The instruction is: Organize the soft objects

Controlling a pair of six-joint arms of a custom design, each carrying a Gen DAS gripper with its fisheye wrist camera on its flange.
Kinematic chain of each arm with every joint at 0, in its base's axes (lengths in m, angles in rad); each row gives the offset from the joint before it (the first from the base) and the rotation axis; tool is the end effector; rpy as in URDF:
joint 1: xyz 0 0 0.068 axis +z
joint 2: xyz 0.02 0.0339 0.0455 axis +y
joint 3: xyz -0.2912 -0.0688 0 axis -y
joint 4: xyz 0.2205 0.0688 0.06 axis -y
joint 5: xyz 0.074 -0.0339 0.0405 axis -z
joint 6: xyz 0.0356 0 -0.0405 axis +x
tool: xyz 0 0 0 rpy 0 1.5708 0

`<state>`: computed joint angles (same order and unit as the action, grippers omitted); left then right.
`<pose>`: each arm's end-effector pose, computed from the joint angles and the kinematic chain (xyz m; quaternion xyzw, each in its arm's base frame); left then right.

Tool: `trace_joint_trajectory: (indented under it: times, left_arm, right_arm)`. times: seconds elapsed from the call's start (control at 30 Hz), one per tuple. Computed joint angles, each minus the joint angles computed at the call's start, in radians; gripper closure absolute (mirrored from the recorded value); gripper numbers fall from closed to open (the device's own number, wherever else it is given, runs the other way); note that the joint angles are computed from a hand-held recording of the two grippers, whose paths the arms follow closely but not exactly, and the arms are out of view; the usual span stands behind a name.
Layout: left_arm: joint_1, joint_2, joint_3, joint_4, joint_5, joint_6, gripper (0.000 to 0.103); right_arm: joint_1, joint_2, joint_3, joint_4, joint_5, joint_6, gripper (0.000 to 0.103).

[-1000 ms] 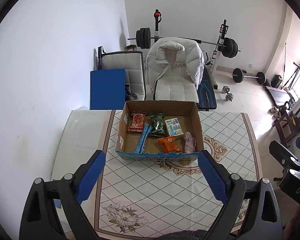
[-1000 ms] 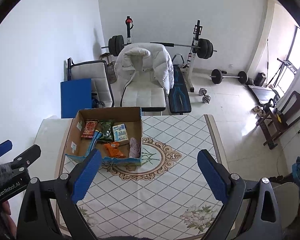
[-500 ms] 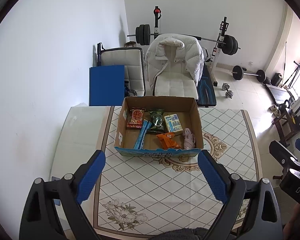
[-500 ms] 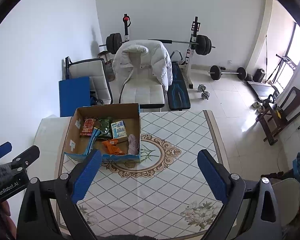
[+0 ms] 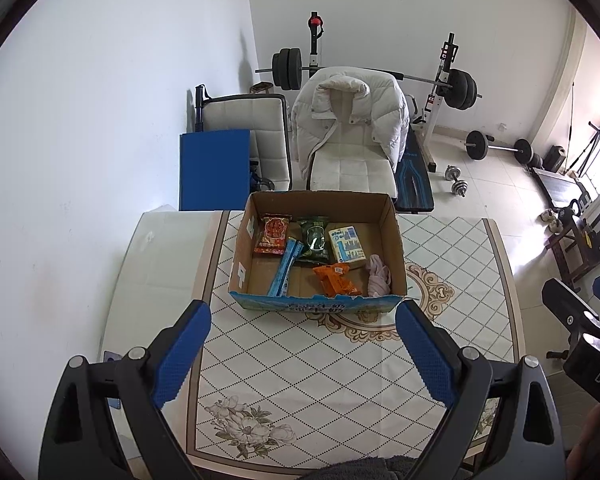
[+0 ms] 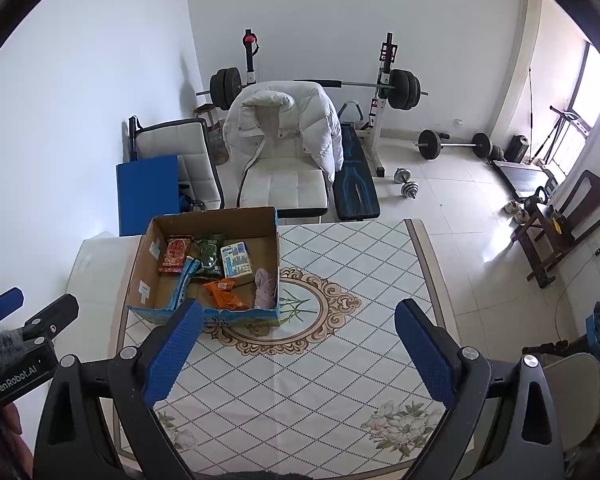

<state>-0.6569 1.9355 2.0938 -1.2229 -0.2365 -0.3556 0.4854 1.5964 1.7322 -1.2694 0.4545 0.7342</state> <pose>0.3098 -0.2284 0.3846 0.1151 0.9549 -0.0207 0.2728 0.2573 0.1181 0.3979 0.1665 0.9377 -0.0593 0.2992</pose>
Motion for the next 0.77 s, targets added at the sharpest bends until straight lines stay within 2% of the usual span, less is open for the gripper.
trace_joint_trajectory:
  times: [0.5, 0.77]
  left_arm:
    - [-0.009, -0.018, -0.041, 0.019, -0.013, -0.018, 0.008]
    - [-0.012, -0.003, -0.016, 0.004, -0.013, -0.024, 0.008]
  right_arm:
    - [-0.016, 0.001, 0.009, 0.001, 0.0, -0.006, 0.005]
    - [-0.021, 0.001, 0.004, 0.007, -0.004, -0.009, 0.005]
